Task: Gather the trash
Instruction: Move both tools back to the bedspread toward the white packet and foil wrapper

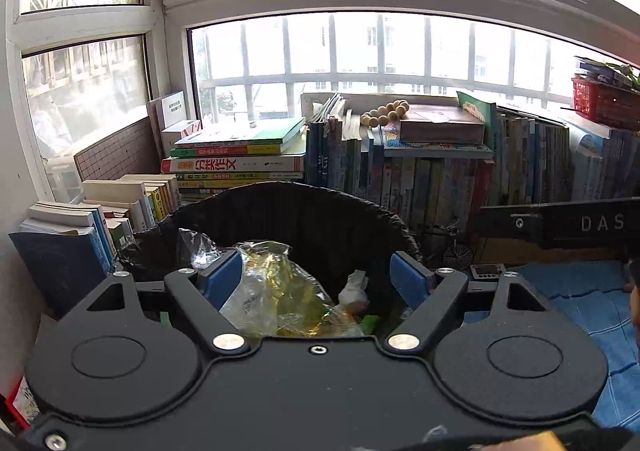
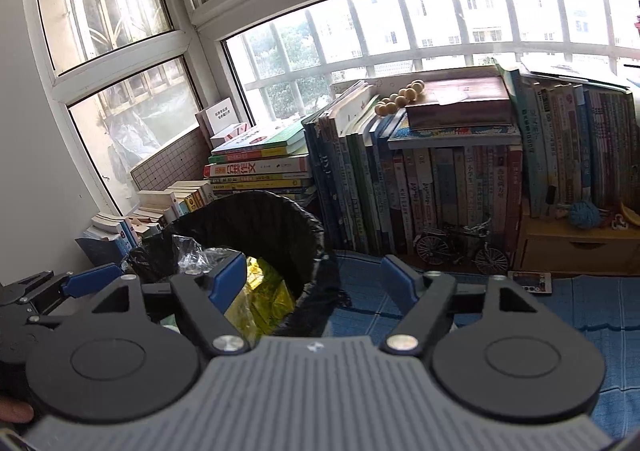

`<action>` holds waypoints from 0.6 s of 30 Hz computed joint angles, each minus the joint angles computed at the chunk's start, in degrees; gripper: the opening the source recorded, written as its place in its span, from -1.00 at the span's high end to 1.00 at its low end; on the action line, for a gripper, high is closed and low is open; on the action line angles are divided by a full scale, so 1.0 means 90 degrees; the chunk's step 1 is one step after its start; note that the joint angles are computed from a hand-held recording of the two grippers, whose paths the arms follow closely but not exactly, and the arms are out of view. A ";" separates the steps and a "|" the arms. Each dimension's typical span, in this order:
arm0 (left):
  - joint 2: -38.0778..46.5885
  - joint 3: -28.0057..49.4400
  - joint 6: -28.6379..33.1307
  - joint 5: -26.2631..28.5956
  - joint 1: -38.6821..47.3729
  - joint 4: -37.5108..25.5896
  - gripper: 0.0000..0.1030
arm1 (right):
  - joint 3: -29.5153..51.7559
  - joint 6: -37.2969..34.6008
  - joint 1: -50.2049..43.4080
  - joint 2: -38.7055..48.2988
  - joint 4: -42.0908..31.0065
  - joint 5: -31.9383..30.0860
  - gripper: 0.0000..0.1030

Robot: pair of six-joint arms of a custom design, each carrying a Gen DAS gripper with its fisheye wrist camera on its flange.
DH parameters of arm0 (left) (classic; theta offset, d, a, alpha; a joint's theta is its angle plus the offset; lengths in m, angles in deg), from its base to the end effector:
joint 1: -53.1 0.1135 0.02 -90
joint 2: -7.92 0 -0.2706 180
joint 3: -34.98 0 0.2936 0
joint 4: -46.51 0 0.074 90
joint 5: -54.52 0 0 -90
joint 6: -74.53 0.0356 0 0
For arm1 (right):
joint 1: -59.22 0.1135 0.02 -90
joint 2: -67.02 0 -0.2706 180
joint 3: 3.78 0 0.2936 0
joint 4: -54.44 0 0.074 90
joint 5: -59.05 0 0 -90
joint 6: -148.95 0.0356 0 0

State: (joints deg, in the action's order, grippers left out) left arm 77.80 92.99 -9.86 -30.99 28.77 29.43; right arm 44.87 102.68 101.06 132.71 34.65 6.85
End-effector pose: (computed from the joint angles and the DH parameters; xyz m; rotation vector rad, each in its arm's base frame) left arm 0.2814 -0.1303 0.2542 0.5854 2.0027 -0.2807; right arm 0.2165 0.1646 0.2128 0.3830 2.0334 0.1808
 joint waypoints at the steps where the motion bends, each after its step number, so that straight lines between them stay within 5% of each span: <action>1: -0.0086 -0.0057 -0.0126 -0.0145 -0.0176 -0.0004 -0.56 | -0.0200 -0.0050 -0.0013 -0.0270 -0.0091 0.0024 -0.63; 9: -0.0279 -0.0379 -0.0718 -0.1068 -0.1609 0.0252 -0.64 | -0.1586 -0.0336 -0.0615 -0.2201 -0.0682 -0.0271 -0.63; 18: 0.0672 -0.0242 -0.1134 -0.1662 -0.2655 0.0689 -0.65 | -0.2621 -0.0785 -0.1867 -0.3222 -0.0590 -0.1177 -0.63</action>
State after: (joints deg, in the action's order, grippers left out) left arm 83.86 90.81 -20.07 -45.95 4.87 35.63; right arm 21.28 95.62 84.26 103.71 29.34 -3.74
